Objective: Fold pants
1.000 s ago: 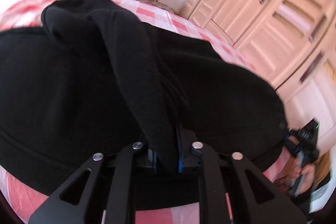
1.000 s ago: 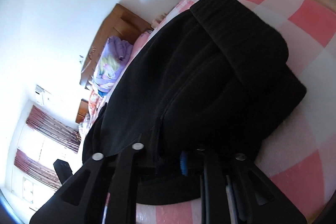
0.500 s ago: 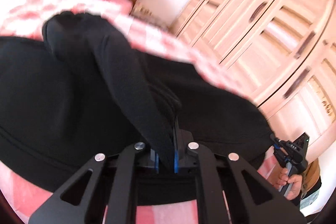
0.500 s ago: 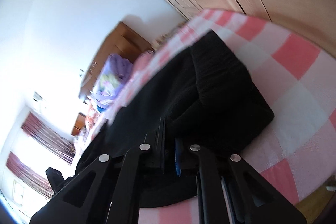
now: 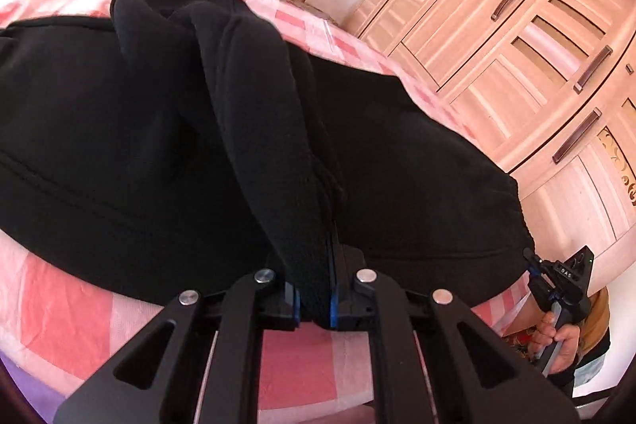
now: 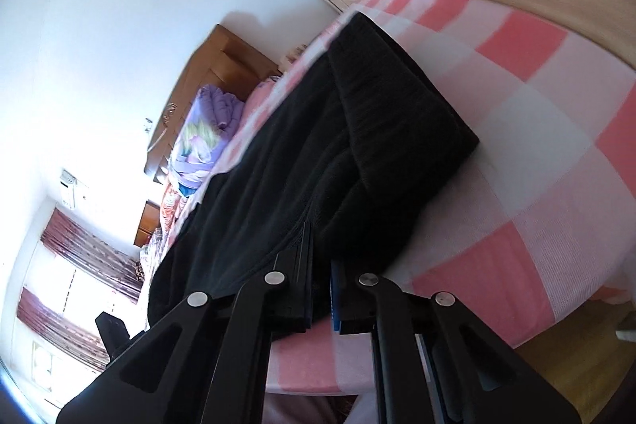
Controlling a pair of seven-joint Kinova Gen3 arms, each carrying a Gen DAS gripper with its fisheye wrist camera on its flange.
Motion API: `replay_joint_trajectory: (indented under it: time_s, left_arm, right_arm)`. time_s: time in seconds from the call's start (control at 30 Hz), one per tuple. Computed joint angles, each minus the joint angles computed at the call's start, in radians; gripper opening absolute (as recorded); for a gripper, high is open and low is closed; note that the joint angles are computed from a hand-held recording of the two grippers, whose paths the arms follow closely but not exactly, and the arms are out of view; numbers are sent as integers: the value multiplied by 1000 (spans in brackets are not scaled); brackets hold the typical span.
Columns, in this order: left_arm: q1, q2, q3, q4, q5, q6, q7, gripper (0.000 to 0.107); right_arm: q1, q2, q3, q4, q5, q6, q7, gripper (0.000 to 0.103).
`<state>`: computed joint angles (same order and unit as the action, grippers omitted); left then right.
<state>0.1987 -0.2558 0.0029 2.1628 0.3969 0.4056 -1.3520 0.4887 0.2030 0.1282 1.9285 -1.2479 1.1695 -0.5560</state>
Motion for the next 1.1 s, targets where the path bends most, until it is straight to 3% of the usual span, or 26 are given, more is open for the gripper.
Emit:
replay_joint_trajectory:
  time_s: [0.13,0.27,0.33,0.43,0.47,0.5,0.6,0.67,0.77,0.83,0.9,0.93,1.03,1.1]
  left_arm:
    - [-29,-8,58,-8,-90,5,84,9]
    - [79,6,-40,13,-117,-28,117,11]
    - [58,5,-17,4,-144,-11,134,14]
    - [-1,4,61,-17,-247,18,224,26]
    - [-20,-1,90,-18,-287,21,261,38]
    - [-32,-8,105,-14,-313,16,284,54]
    - [-139,-35,224,-17,-424,34,405,86]
    - [-155,-48,249,-17,-496,44,483,90]
    - [-112,-63,192,-12,-516,56,513,91]
    - [-139,-87,202,-16,-528,87,531,92]
    - [-184,-119,216,-24,-522,118,520,94]
    - [-216,-137,226,-37,-531,143,519,95]
    - [-271,-125,228,-153,-553,242,476,99]
    - [-322,-61,257,-245,-570,273,411,101]
  right_arm:
    - [-6,-16,3,4,4,-13,12,8]
    - [-16,-13,-8,20,51,-66,-27,8]
    - [44,-18,-72,15,73,-69,-57,9]
    - [84,-79,-152,-8,177,-133,-148,27]
    - [69,-124,-145,5,212,-174,-167,41]
    - [40,-170,-119,19,230,-214,-170,51]
    - [-99,-297,-24,91,188,-336,-86,61]
    - [-191,-332,-7,114,144,-374,-9,62]
    - [-329,-309,-42,76,185,-380,36,65]
    - [-410,-269,-91,31,261,-412,-15,67]
    - [-474,-195,-114,-19,342,-430,-97,77]
    - [-511,-165,-107,-31,383,-437,-137,77]
    - [-540,-163,-152,-33,501,-512,-233,83]
    - [-537,-166,-170,-30,527,-528,-252,85]
